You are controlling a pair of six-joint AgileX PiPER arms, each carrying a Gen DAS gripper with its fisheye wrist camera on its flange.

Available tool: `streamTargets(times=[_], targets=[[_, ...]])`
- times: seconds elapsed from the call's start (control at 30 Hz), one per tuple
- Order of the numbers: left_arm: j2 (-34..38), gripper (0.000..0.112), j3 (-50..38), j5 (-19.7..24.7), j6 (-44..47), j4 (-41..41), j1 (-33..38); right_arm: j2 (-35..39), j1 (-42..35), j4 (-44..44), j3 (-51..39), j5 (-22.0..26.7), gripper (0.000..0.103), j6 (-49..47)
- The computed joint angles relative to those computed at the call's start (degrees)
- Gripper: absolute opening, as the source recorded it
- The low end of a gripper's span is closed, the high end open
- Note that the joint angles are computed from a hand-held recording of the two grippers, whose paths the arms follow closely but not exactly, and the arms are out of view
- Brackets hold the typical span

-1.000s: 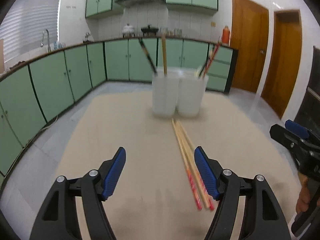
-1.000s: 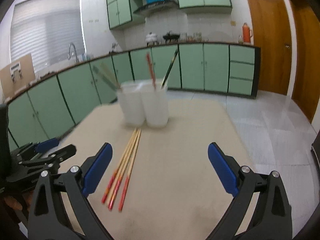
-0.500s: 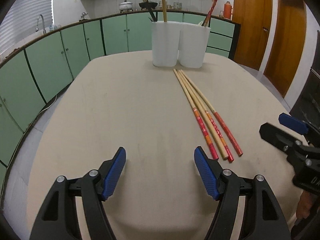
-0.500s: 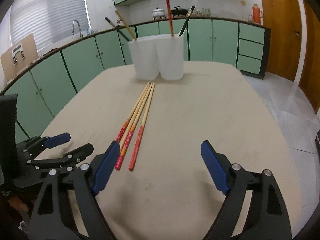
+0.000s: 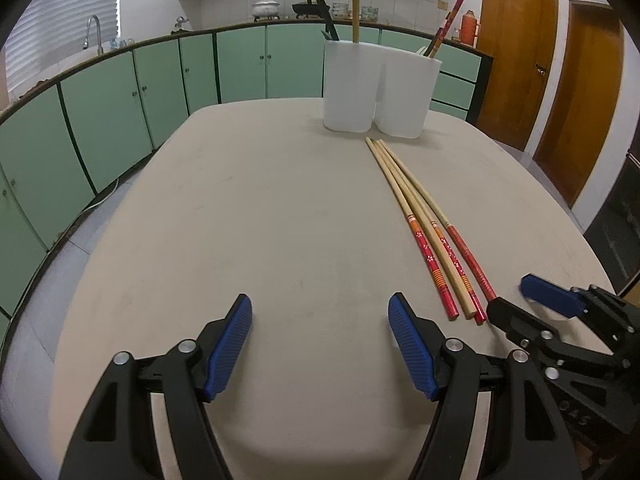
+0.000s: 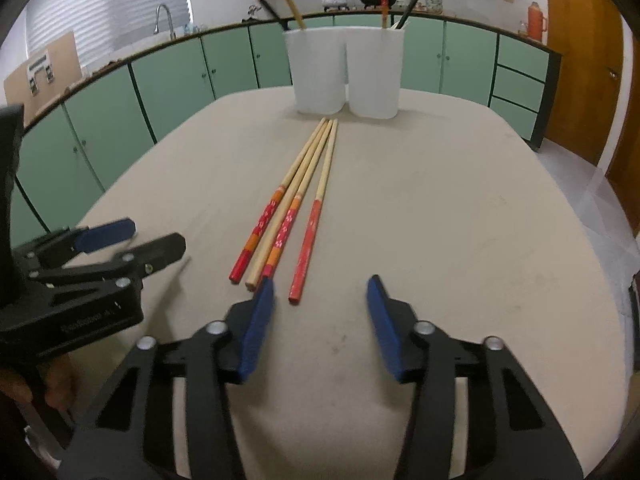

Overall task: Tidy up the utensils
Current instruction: 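Move both open tools back over the remaining chopsticks, then grasp a red-patterned chopstick with the right tool while the left tool grasps another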

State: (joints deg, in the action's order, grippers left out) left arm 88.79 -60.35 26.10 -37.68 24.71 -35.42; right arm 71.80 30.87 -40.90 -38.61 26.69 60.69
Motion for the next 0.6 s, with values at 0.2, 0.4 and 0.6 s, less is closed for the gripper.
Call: streamTargets(times=[0.2,0.4,0.6], targets=[[0.0,0.069,0.1,-0.2,0.1,0.0,0.0,0.9,0.1,-0.5,-0.9,0.8,0.019,-1.1],[-0.3,0.069,0.2,-0.1,-1.2,1.6,-0.6,1.0,0.0,-0.5,-0.7,0.0,0.006,-2.1],[0.0,0.069,-0.7,-0.1,0.5,-0.4,-2.0,-1.1,-2.6,2.3,0.2,-0.2,0.005,-4.6]])
